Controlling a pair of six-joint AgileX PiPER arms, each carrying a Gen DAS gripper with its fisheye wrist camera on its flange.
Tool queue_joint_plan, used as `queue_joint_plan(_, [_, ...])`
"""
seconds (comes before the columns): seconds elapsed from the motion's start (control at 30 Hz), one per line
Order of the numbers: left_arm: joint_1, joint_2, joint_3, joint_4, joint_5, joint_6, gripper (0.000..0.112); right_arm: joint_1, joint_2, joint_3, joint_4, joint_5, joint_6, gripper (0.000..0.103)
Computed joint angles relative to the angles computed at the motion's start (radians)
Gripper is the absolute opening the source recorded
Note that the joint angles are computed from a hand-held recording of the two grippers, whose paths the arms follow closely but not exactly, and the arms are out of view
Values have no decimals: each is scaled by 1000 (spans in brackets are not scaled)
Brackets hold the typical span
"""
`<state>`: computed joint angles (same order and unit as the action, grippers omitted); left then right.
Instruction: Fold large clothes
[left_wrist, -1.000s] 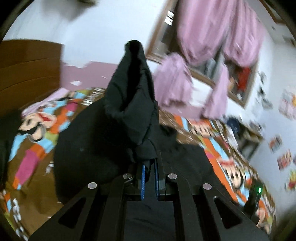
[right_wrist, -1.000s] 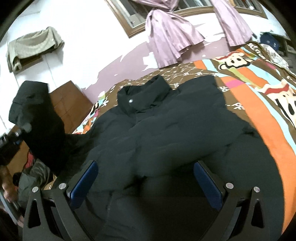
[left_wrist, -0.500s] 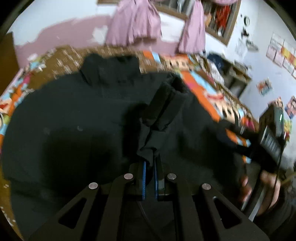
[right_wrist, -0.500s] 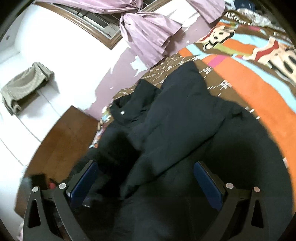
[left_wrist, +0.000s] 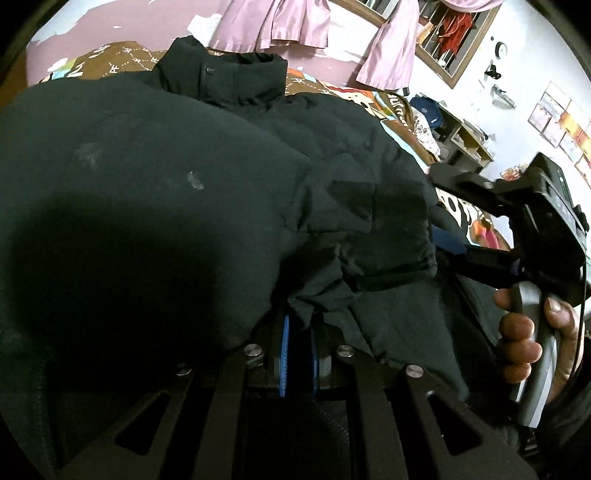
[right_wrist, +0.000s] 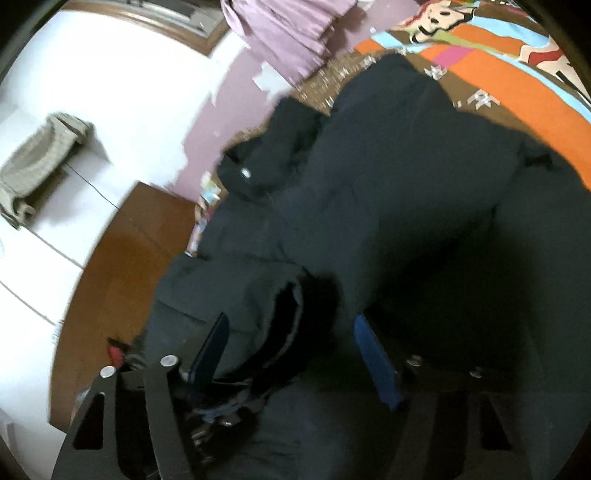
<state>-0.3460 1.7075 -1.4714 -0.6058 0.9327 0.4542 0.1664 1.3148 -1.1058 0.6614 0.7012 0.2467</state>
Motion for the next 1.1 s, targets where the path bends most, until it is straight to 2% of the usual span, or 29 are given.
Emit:
queue_joint_plan(0.03, [2,7,-7,-6,0,6,7,4,16,-8,-4,12,6,45])
queue_joint_plan(0.1, [8,7,-1,-27,-1,24,8,-4,32,-16,4,33,12,20])
queue_joint_plan(0.17, [24,3,14,-65,6,58,11,-20,42,-31,7,65,16,10])
queue_joint_plan(0.27, [44,0,29,-135,16,127,15,-32,62,-115,-41,152,32,6])
queue_joint_plan(0.37, [81,-19,59,-243,37,221,22,0,98,-289,-197,264,98,6])
queue_joint_plan(0.43, [101,-54,74,-292,54,263,49,21,116,-425,-305,343,125,6])
queue_joint_plan(0.53, [129,-134,97,-338,41,299,72,47,136,-572,-446,405,143,5])
queue_joint_plan(0.67, [145,-144,-10,-236,85,175,75,55,133,-621,-588,410,188,5])
queue_joint_plan(0.77, [138,-88,-154,-91,149,20,75,63,100,-554,-707,371,183,5])
queue_joint_plan(0.87, [129,-51,-237,31,148,-39,75,70,117,-483,-779,312,110,6])
queue_joint_plan(0.97, [118,1,-315,150,115,-25,75,130,124,-414,-917,312,133,14])
queue_joint_plan(1.03, [106,63,-397,220,115,-42,75,190,126,-394,-1028,328,188,26])
queue_joint_plan(1.1, [103,124,-473,249,122,-55,75,233,125,-380,-1109,315,218,55])
